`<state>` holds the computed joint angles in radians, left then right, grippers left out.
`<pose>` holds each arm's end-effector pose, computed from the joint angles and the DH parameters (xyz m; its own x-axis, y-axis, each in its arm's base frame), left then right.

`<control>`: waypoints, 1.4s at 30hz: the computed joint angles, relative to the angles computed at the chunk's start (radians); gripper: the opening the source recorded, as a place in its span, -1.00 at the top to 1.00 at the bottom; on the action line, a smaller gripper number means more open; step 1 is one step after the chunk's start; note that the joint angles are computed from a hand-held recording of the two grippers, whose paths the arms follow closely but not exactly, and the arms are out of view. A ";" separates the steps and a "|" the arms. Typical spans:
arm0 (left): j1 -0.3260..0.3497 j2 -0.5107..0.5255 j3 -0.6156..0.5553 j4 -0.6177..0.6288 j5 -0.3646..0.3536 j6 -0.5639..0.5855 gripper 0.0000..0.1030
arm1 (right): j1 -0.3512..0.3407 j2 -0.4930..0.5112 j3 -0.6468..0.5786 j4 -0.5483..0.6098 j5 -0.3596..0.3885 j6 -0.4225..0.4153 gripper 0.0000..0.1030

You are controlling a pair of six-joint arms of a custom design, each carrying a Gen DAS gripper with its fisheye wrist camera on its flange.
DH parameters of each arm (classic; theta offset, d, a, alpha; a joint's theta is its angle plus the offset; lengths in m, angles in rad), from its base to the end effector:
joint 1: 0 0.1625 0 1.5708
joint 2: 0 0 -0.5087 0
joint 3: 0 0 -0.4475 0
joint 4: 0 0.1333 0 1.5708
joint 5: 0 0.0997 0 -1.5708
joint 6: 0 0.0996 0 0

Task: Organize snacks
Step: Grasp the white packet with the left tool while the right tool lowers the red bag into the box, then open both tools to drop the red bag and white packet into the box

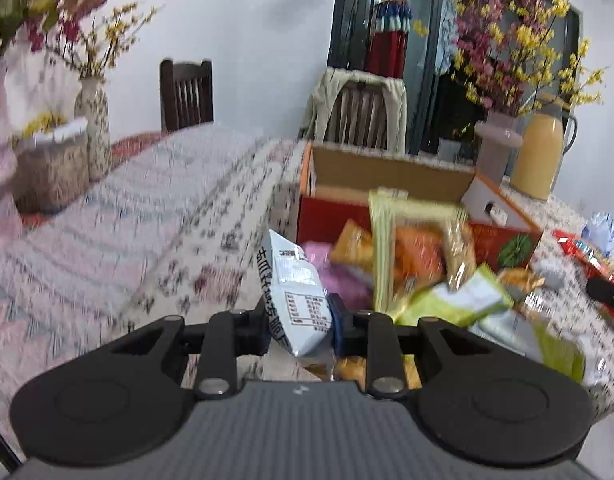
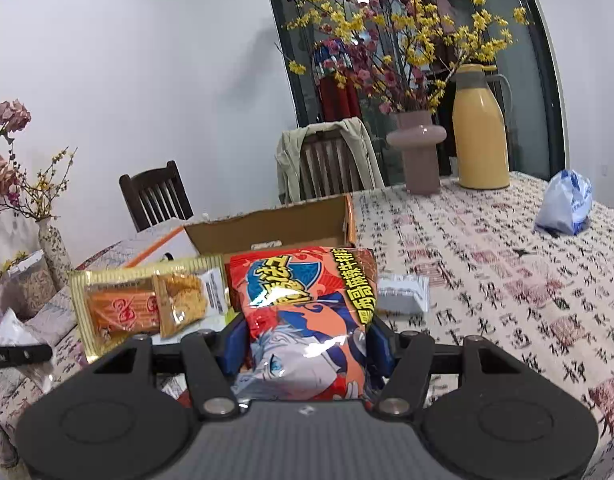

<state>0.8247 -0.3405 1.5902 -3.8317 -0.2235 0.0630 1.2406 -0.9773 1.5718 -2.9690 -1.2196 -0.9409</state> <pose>-0.3008 -0.6648 -0.0195 -0.6996 -0.4310 -0.5700 0.4052 0.4178 -0.8132 -0.0982 -0.8033 0.3404 -0.7524 -0.4892 0.4411 -0.6501 0.4434 -0.6170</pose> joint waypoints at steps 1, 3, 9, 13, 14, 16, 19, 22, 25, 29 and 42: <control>-0.001 0.005 -0.023 -0.046 -0.006 0.060 0.46 | 0.003 0.003 -0.004 -0.003 0.003 0.000 -0.16; 0.000 0.013 -0.062 -0.115 -0.022 0.159 0.46 | 0.011 0.011 -0.017 -0.006 0.005 0.000 -0.16; 0.013 0.035 -0.207 -0.232 -0.093 0.403 0.45 | 0.047 0.050 -0.077 -0.005 0.012 0.008 -0.16; 0.036 0.045 -0.299 -0.204 -0.145 0.461 0.45 | 0.083 0.091 -0.145 0.016 0.002 0.021 -0.16; 0.043 0.047 -0.321 -0.185 -0.157 0.464 0.45 | 0.091 0.102 -0.165 0.027 -0.005 0.026 -0.16; 0.056 0.053 -0.365 -0.146 -0.176 0.467 0.45 | 0.110 0.128 -0.206 0.040 -0.022 0.035 -0.16; 0.076 0.064 -0.430 -0.061 -0.193 0.454 0.45 | 0.138 0.172 -0.276 0.065 -0.053 0.043 -0.16; 0.095 0.080 -0.496 0.028 -0.194 0.442 0.45 | 0.164 0.218 -0.351 0.097 -0.100 0.050 -0.16; 0.113 0.100 -0.568 0.156 -0.169 0.403 0.45 | 0.185 0.262 -0.423 0.137 -0.159 0.052 -0.16; 0.139 0.121 -0.641 0.302 -0.157 0.340 0.45 | 0.204 0.318 -0.514 0.195 -0.240 0.045 -0.16; 0.160 0.175 -0.751 0.343 -0.142 0.353 -0.81 | 0.210 0.384 -0.624 0.284 -0.316 0.057 -0.83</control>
